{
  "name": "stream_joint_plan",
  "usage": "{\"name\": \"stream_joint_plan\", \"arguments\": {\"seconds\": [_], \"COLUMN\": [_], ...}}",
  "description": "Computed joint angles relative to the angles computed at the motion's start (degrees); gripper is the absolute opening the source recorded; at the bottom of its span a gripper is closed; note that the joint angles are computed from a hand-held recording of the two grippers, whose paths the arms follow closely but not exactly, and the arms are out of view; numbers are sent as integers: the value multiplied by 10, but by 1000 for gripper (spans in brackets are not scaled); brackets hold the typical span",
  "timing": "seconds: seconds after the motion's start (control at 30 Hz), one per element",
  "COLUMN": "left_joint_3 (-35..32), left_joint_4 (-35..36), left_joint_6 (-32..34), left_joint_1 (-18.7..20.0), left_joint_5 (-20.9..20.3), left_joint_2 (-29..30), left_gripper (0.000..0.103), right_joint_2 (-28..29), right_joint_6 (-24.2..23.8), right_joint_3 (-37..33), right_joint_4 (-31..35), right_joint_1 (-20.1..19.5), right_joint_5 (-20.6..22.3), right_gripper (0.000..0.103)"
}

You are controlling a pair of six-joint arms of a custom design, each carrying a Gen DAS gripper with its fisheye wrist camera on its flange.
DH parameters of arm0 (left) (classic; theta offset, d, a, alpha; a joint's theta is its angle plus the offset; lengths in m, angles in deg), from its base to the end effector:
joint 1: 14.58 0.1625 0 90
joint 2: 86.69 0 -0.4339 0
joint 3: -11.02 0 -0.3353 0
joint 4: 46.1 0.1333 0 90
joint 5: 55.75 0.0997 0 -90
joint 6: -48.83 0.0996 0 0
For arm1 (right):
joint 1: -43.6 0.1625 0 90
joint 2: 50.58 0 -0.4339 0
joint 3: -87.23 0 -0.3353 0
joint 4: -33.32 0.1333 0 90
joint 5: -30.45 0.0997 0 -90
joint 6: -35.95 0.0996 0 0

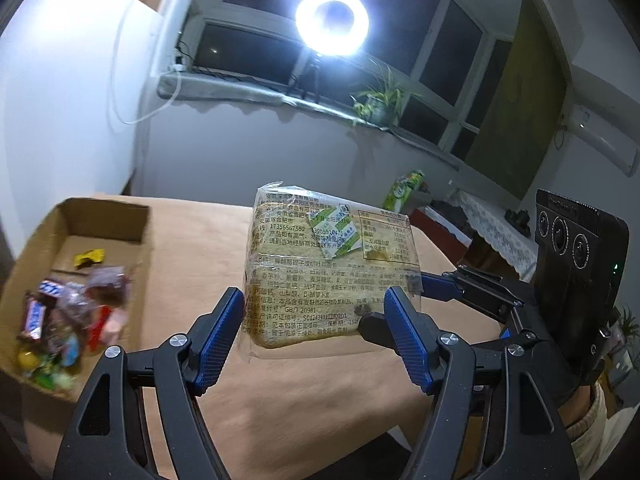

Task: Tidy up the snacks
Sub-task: 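Carry the bread loaf with both grippers into the box and release it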

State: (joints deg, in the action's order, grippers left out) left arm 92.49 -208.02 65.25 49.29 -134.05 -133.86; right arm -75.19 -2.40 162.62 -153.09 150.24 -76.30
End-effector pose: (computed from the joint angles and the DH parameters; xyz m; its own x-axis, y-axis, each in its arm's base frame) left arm -0.1751 -0.7055 0.2754 -0.7970 0.5081 -0.3266 0.5985 0.5916 -0.5401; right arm 0.3134 -0.6833 0.0880 -0.6415 -0.4760 0.6016 -0.7629 0.4778 -0.4356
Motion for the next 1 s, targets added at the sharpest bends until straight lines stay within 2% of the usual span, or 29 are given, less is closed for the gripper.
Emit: {"name": "stream_joint_plan", "arguments": {"seconds": [0.4,0.63,0.8,0.9,0.93,1.0], "left_joint_3": [39,43,28,2,-13,-29], "left_joint_4": [-41,-51,-48,-40,-42,-73], "left_joint_6": [3,3,-2,-3,0,14], "left_joint_1": [31,55,77,89,90,78], "left_joint_5": [11,22,27,36,63,153], "left_joint_2": [-52,-69,-70,-60,-50,-30], "left_gripper": [71,71,71,71,71,74], "right_joint_2": [72,129,189,257,277,306], "right_joint_6": [-16,-20,-25,-37,-39,-47], "right_joint_3": [-94,-189,-307,-440,-480,-533], "right_joint_4": [65,136,217,283,304,318], "right_joint_1": [36,46,47,45,46,45], "right_joint_5": [-6,1,9,2,-14,-31], "right_gripper": [62,62,62,62,67,68]}}
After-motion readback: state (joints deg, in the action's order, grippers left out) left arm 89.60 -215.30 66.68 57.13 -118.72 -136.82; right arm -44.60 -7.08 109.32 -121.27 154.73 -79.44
